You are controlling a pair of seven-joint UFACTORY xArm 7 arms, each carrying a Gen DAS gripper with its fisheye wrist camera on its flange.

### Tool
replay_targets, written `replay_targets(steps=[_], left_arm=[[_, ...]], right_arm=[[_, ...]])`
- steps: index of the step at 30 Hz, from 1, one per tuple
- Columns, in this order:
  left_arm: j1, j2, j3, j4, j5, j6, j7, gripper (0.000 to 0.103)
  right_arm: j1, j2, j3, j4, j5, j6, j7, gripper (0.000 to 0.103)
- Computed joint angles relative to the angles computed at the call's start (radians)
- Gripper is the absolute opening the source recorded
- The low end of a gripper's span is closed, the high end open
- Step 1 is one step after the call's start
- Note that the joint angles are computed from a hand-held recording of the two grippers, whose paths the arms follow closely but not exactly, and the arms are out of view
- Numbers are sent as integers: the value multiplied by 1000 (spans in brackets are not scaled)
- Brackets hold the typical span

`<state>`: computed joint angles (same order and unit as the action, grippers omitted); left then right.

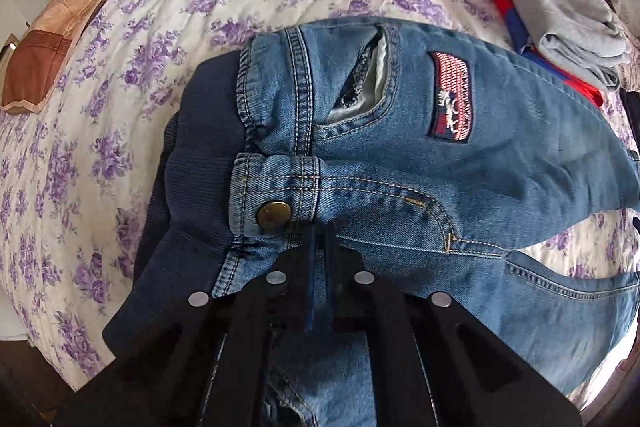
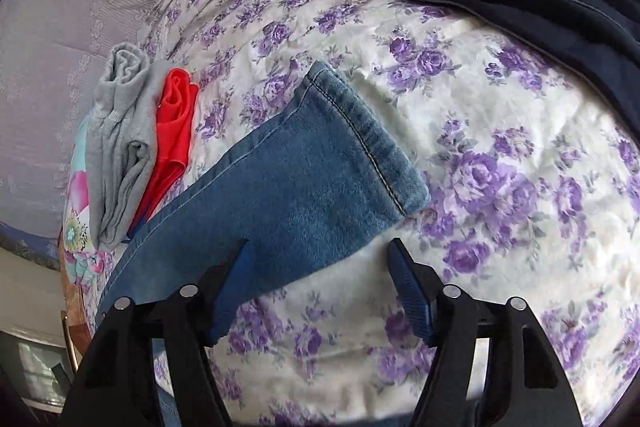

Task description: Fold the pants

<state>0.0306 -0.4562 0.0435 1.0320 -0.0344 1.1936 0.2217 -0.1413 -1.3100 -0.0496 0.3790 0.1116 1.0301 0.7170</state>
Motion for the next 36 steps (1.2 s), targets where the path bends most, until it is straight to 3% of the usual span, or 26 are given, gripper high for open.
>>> replay_targets(steps=[1, 2, 3, 10, 12, 15, 17, 19, 20, 21, 23, 24, 25, 29, 32, 36], left_arm=[[0, 3, -3, -5, 2, -6, -3, 1], [-1, 6, -8, -8, 7, -12, -7, 1], [0, 8, -13, -7, 15, -15, -12, 1], [-4, -24, 4, -33, 8, -25, 9, 1], [-2, -28, 1, -46, 10, -42, 10, 1], [0, -37, -27, -64, 53, -61, 2, 0], [-9, -46, -20, -49, 66, -28, 43, 0], [-28, -47, 44, 12, -6, 59, 141, 5], [-28, -54, 65, 37, -27, 74, 182, 6], [-20, -62, 71, 57, -24, 67, 210, 13], [1, -59, 73, 102, 0, 19, 248, 45], [1, -37, 83, 139, -8, 6, 276, 68], [-4, -3, 94, 182, -24, -5, 310, 73], [-1, 229, 103, 404, -90, 8, 402, 73], [15, 426, 96, 598, -189, 164, 499, 73], [48, 557, 33, 678, -201, 217, 501, 71]], right_arm=[[-5, 9, 2, -10, -7, -28, -4, 33], [-12, 22, 11, -11, -20, -40, -6, 18], [-8, 21, 6, -17, -17, -53, -9, 11], [-7, -158, 48, 18, -38, 126, 27, 9], [-8, -167, 38, -9, -45, 149, 32, 11], [-3, -154, 44, -66, -69, 91, 4, 14], [12, -98, 51, -13, -67, 138, -2, 25], [24, -86, 70, 43, -64, 208, 5, 56], [23, -92, 101, 73, -81, 254, 10, 58], [23, -105, 134, 104, -101, 302, 14, 59], [43, -166, 174, 147, -122, 374, 17, 61], [59, -203, 190, 162, -121, 395, 19, 63], [77, -233, 204, 178, -112, 414, 20, 64], [148, -287, 277, 240, -56, 488, 19, 67], [185, -270, 327, 280, -2, 525, 27, 67], [188, -198, 405, 359, -22, 582, 24, 67]])
